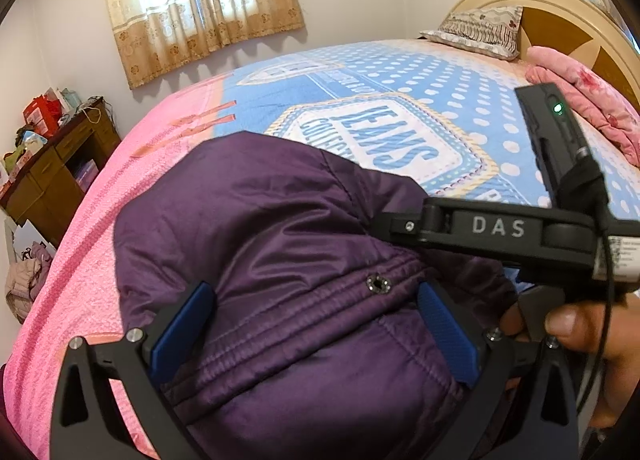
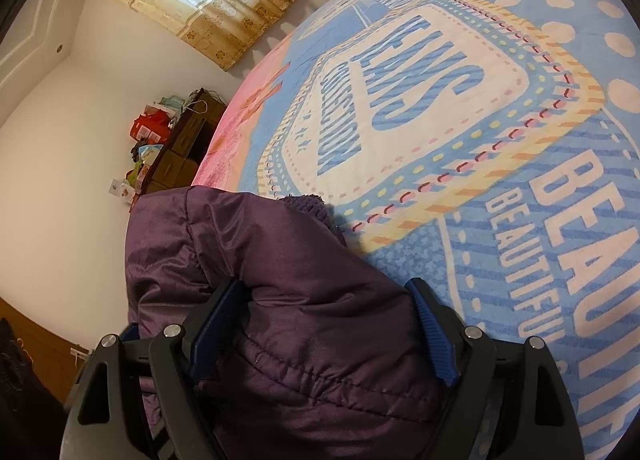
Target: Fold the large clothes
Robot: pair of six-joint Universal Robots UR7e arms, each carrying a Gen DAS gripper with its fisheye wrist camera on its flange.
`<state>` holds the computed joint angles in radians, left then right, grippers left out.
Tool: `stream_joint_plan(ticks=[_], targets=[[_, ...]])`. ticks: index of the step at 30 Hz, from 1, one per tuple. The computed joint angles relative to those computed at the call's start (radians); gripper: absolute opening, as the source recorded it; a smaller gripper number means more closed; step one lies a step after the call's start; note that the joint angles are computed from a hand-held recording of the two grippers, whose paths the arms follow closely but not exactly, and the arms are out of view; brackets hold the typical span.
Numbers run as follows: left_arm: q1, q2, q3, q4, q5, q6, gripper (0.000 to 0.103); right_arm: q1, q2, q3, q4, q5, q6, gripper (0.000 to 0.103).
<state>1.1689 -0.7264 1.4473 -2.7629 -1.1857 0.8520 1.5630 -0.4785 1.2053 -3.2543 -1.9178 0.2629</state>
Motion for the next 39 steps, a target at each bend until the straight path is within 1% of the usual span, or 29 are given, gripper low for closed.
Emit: stream_joint_plan(ticks=[1, 4, 6, 8, 10, 12, 14, 15, 17, 19, 21, 23, 27, 28, 31, 34, 36, 39], targets=[[-0.004, -0.015, 0.005, 0.020, 0.003, 0.001, 0.103, -0.003, -0.002, 0.001, 0.003, 0.009, -0.003, 0.082], [0.007, -0.061, 0.004, 0.076, -0.040, -0.050, 0.103, -0.008, -0.010, 0.011, 0.009, 0.030, -0.014, 0.082], [0.028, -0.095, -0.006, 0.131, -0.086, -0.086, 0.103, -0.008, -0.012, 0.014, 0.015, 0.030, -0.023, 0.082], [0.051, -0.109, -0.020, 0.158, -0.097, -0.098, 0.103, -0.009, -0.018, 0.019, 0.024, 0.036, -0.034, 0.082], [0.081, -0.106, -0.050, 0.204, -0.111, -0.122, 0.103, -0.018, -0.029, 0.037, 0.022, 0.076, -0.047, 0.083], [0.123, -0.097, -0.111, 0.319, -0.180, -0.193, 0.103, -0.026, -0.034, 0.058, -0.005, 0.121, -0.059, 0.083], [0.151, -0.086, -0.161, 0.411, -0.238, -0.258, 0.103, -0.033, -0.042, 0.082, -0.035, 0.172, -0.073, 0.083], [0.165, -0.075, -0.191, 0.463, -0.274, -0.289, 0.103, -0.040, -0.046, 0.099, -0.055, 0.208, -0.084, 0.083], [0.188, -0.045, -0.247, 0.548, -0.334, -0.333, 0.103, -0.044, -0.052, 0.110, -0.055, 0.229, -0.082, 0.081], [0.211, -0.014, -0.300, 0.620, -0.407, -0.358, 0.103, -0.053, -0.068, 0.120, -0.023, 0.259, -0.083, 0.078], [0.227, 0.013, -0.344, 0.668, -0.455, -0.365, 0.103, -0.060, -0.076, 0.126, -0.007, 0.285, -0.086, 0.075], [0.238, 0.026, -0.354, 0.674, -0.491, -0.359, 0.103, -0.063, -0.078, 0.127, 0.000, 0.303, -0.091, 0.071], [0.240, 0.024, -0.336, 0.646, -0.505, -0.361, 0.103, -0.085, -0.086, 0.156, -0.025, 0.424, -0.081, 0.068], [0.237, 0.034, -0.352, 0.654, -0.510, -0.360, 0.103, -0.087, -0.088, 0.159, -0.023, 0.436, -0.082, 0.068], [0.234, 0.021, -0.332, 0.637, -0.512, -0.338, 0.103, -0.084, -0.086, 0.152, -0.009, 0.439, -0.085, 0.063], [0.224, 0.007, -0.305, 0.613, -0.505, -0.330, 0.103, -0.080, -0.091, 0.164, -0.029, 0.445, -0.089, 0.055], [0.214, -0.010, -0.282, 0.593, -0.486, -0.310, 0.098, -0.073, -0.095, 0.178, -0.058, 0.447, -0.094, 0.051], [0.196, -0.049, -0.240, 0.569, -0.448, -0.287, 0.095, -0.064, -0.092, 0.191, -0.102, 0.464, -0.089, 0.047]])
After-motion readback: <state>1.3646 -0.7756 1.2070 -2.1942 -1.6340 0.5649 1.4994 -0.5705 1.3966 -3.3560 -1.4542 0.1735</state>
